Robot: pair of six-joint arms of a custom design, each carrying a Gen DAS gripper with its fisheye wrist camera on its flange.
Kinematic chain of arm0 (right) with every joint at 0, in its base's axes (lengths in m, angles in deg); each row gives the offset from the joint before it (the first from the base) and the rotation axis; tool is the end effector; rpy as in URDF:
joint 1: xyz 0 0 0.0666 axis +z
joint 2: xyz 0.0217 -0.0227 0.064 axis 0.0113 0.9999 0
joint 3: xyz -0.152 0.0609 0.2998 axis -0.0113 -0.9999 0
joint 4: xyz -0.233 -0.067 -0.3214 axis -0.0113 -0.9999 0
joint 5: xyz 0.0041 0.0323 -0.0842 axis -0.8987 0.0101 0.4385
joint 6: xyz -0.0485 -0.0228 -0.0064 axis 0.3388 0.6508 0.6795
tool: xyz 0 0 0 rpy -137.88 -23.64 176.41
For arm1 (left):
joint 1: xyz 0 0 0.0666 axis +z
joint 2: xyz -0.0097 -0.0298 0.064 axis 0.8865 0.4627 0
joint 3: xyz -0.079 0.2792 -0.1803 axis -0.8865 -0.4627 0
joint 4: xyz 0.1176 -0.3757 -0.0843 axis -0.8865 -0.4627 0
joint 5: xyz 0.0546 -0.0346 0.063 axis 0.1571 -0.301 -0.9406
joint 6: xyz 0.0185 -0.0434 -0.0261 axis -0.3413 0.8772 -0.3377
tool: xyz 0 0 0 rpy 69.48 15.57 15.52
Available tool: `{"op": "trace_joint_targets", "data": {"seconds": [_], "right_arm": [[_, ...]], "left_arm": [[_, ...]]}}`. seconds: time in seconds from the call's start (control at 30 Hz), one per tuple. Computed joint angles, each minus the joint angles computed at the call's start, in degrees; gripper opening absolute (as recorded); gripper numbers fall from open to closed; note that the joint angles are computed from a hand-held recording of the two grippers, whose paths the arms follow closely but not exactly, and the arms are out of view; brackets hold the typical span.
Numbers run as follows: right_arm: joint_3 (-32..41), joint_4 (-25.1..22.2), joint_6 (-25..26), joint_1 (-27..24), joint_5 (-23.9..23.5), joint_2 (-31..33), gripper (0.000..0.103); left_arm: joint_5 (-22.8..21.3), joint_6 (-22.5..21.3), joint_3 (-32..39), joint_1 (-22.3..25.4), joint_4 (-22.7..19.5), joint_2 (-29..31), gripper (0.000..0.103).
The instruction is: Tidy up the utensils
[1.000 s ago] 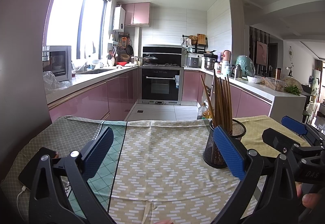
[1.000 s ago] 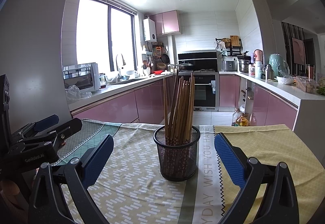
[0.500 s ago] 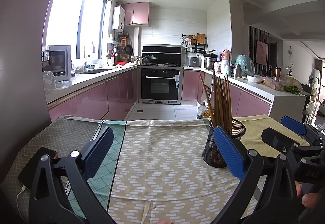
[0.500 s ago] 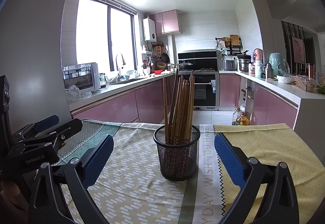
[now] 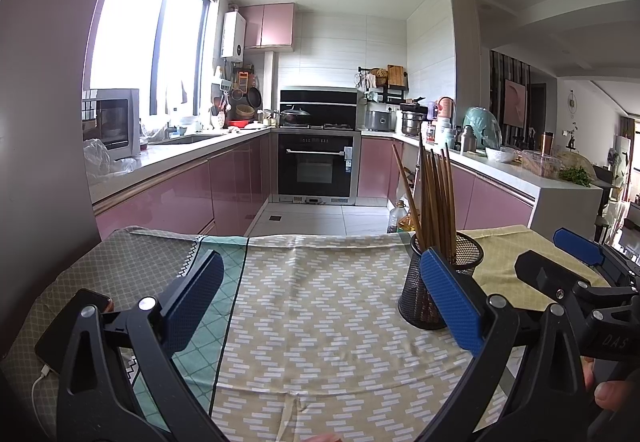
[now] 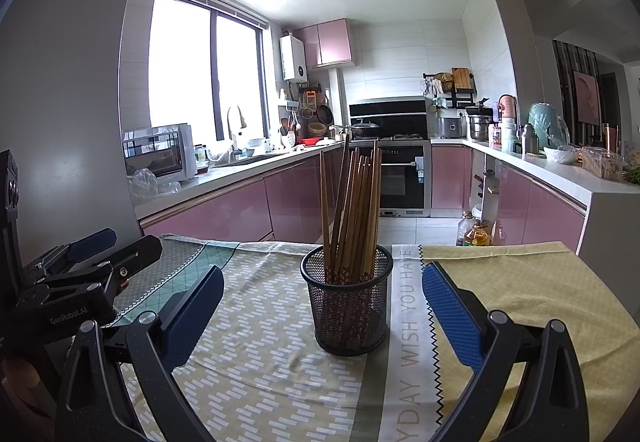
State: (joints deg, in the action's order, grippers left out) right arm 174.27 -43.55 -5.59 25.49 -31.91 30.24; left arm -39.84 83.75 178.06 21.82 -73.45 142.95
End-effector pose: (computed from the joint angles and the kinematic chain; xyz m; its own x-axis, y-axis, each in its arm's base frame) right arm 0.4771 0.2141 0.5607 -0.2841 0.0417 -0.9579 -0.2364 0.9652 0.1121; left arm 0.4708 -0.3782 0.5665 -0.2650 -0.0085 -0.9642 0.0835 0.9960 -0.0318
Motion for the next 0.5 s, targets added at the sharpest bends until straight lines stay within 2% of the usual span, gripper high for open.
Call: {"op": "trace_joint_targets", "data": {"seconds": [0.5], "right_arm": [[0.0, 0.0, 0.1, -0.1, -0.1, 0.0, 0.096]], "left_arm": [[0.1, 0.1, -0.2, 0.0, 0.0, -0.1, 0.097]]}}
